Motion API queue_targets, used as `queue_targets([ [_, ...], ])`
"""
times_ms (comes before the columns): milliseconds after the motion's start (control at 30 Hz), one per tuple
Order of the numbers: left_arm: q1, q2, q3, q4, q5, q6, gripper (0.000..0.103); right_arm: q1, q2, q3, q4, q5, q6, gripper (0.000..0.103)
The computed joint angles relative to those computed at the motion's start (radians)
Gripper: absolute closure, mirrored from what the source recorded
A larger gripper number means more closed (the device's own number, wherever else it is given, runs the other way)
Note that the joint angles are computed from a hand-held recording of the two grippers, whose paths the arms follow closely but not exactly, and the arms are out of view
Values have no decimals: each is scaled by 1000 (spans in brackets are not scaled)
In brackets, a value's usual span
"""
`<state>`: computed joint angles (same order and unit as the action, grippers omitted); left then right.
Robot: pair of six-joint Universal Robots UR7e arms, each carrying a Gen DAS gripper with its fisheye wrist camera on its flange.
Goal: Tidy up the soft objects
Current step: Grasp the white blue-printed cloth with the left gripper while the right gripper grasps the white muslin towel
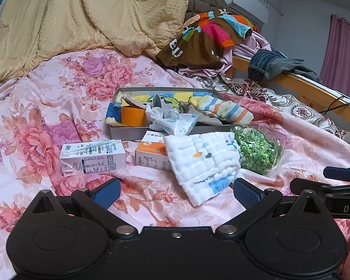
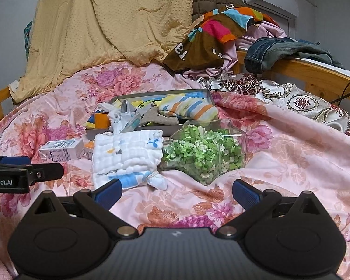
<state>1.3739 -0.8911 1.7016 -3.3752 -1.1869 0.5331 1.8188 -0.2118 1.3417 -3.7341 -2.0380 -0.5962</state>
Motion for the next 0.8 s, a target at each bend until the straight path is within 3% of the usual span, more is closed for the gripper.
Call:
queue_targets([
  [500,12,31,-60,42,8,-87,1,-8,26,-52,99,7,13,0],
  [800,21,49,-107,65,9,-135,1,-15,74,-121,145,84,-38,0],
])
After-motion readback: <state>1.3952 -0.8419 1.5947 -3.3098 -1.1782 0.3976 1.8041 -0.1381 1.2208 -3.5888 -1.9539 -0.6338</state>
